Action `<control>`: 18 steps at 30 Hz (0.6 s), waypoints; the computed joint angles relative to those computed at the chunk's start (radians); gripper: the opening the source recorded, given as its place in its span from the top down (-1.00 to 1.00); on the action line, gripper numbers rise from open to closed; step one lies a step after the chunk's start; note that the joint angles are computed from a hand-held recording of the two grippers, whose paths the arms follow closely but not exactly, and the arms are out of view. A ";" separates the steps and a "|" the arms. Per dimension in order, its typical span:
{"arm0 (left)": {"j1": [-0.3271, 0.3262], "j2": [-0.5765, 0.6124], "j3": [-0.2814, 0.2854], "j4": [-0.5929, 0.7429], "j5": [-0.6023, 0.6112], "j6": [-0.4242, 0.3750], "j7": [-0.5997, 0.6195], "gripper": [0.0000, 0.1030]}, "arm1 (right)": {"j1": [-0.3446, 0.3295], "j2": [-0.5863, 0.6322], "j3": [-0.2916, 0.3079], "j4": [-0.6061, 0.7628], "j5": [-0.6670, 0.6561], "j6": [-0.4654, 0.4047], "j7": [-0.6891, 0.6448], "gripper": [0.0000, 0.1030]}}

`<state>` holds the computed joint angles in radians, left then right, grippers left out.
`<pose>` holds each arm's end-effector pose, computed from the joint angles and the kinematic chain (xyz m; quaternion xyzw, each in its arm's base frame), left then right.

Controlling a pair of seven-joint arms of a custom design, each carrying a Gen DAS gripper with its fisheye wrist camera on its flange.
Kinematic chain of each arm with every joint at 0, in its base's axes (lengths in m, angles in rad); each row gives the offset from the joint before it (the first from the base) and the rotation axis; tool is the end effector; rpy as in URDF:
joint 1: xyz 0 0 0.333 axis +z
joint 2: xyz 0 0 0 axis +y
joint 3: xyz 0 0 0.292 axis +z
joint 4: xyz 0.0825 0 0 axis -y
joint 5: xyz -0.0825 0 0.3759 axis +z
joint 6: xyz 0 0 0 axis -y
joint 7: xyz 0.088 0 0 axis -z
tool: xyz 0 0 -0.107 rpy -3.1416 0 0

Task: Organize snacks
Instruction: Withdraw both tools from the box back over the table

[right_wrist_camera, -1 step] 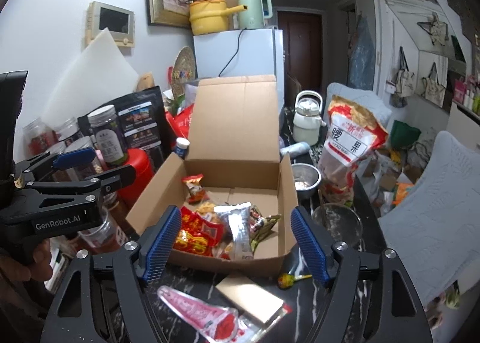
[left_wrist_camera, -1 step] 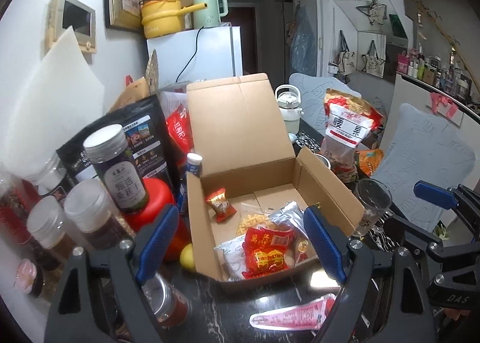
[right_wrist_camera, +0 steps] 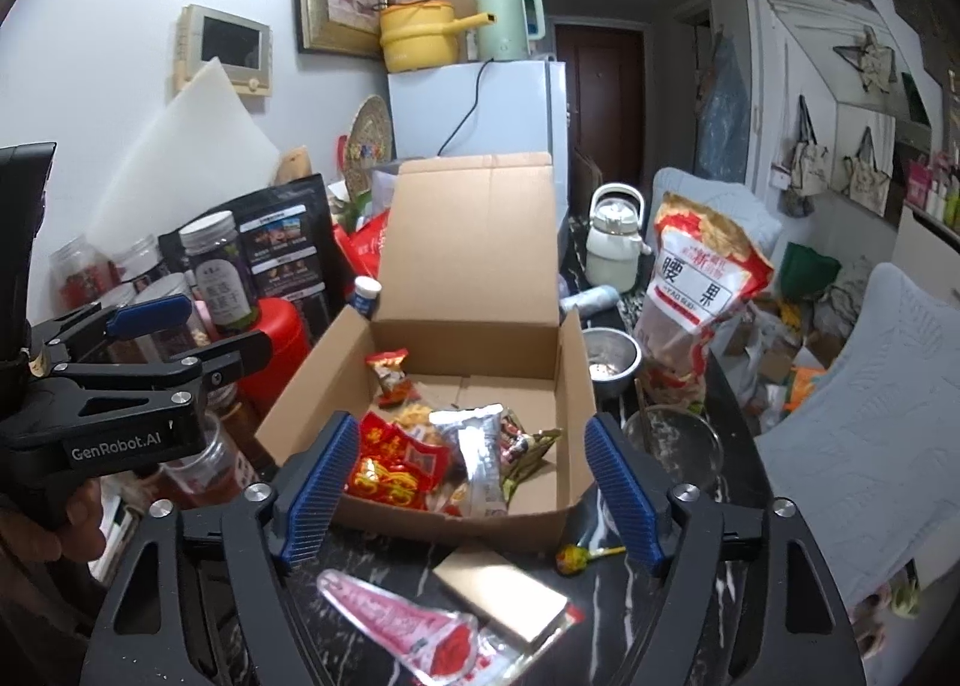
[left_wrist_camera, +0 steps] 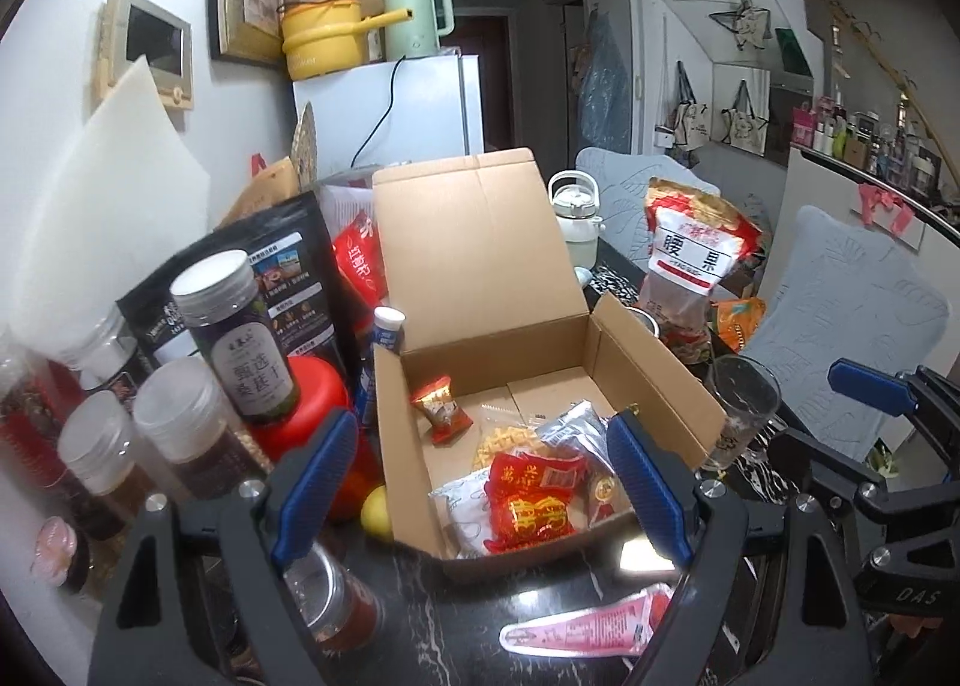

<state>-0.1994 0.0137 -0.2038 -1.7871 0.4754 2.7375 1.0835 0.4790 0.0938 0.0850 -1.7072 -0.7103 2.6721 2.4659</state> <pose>0.5531 -0.2544 0.6220 -0.5366 0.6980 -0.3541 0.3154 0.5241 0.3519 0.6022 -0.6678 0.5690 -0.2919 0.3808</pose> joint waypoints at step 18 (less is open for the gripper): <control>-0.040 -0.264 0.006 -0.343 -0.187 0.086 0.141 -0.66 | -0.064 -0.226 0.135 -0.257 -0.150 -0.025 0.243 -0.63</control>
